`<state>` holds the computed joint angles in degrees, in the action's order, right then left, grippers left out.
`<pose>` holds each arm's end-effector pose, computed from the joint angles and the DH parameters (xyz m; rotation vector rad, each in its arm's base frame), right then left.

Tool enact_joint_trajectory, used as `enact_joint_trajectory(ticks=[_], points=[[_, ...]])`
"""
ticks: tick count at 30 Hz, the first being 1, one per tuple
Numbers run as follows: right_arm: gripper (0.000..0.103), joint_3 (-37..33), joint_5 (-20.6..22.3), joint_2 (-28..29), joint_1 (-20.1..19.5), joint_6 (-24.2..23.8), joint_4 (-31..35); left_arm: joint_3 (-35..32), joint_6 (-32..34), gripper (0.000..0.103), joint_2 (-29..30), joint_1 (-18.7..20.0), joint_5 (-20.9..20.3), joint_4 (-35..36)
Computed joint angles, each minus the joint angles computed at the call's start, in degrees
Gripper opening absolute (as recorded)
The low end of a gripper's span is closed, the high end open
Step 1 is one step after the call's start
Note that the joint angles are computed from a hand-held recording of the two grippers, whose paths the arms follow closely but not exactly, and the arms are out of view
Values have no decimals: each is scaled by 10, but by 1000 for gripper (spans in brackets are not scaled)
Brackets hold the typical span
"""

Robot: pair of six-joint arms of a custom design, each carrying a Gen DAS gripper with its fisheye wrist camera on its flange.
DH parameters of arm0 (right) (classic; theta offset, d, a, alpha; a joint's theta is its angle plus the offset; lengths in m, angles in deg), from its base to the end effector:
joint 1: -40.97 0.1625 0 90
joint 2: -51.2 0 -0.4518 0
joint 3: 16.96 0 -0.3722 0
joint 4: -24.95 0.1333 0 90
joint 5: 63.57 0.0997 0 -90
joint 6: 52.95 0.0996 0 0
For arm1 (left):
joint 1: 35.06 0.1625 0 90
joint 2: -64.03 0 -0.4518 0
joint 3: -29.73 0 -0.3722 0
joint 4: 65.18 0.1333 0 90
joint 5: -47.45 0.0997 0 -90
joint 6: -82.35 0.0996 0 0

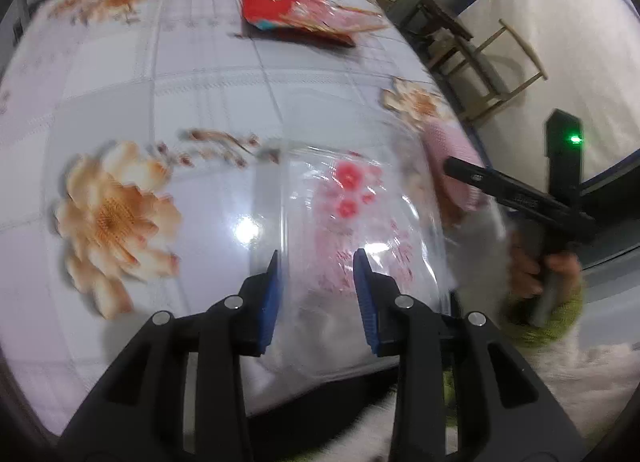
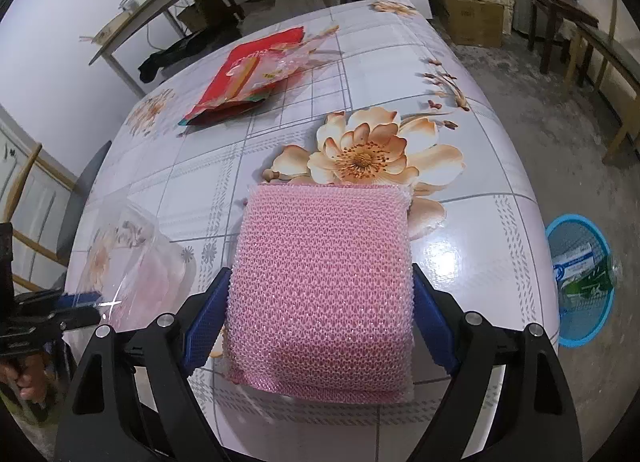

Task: Collect trash
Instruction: 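Lift the clear tray with the left tool while the right tool holds the pink sponge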

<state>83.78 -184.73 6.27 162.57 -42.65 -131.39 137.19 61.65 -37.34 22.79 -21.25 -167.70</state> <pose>0.4064 -0.5045 0.1081 0.4237 -2.6223 0.4933 -0.0643 -0.4208 0.4849 0.2529 2.8226 -0.3797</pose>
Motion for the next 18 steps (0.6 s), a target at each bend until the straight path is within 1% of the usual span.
enact_joint_trajectory(ticks=[2, 3, 6, 10, 11, 13, 14, 17, 18], points=[[82, 0, 0, 0, 0, -7, 0, 5, -6, 34, -3, 2, -29, -8], [82, 1, 0, -1, 0, -8, 0, 8, -12, 35, -4, -2, -27, -13], [82, 5, -1, -4, 0, -2, -4, 16, -28, 36, 0, -21, 20, -21], [82, 10, -9, -6, 2, 8, -10, 17, -33, 36, 19, -18, 39, -36], [82, 11, -14, -6, 3, 9, -11, 22, -38, 36, 22, -24, 60, -35], [82, 10, -30, -2, 7, 8, -9, 28, -41, 36, 26, -31, 86, -36], [82, 11, -35, -2, 9, 8, -9, 30, -40, 36, 30, -30, 92, -40], [82, 14, -41, -2, 11, 10, -13, 41, -43, 33, 32, -29, 93, -60], [81, 15, -43, -3, 11, 12, -14, 45, -46, 30, 31, -30, 96, -65]])
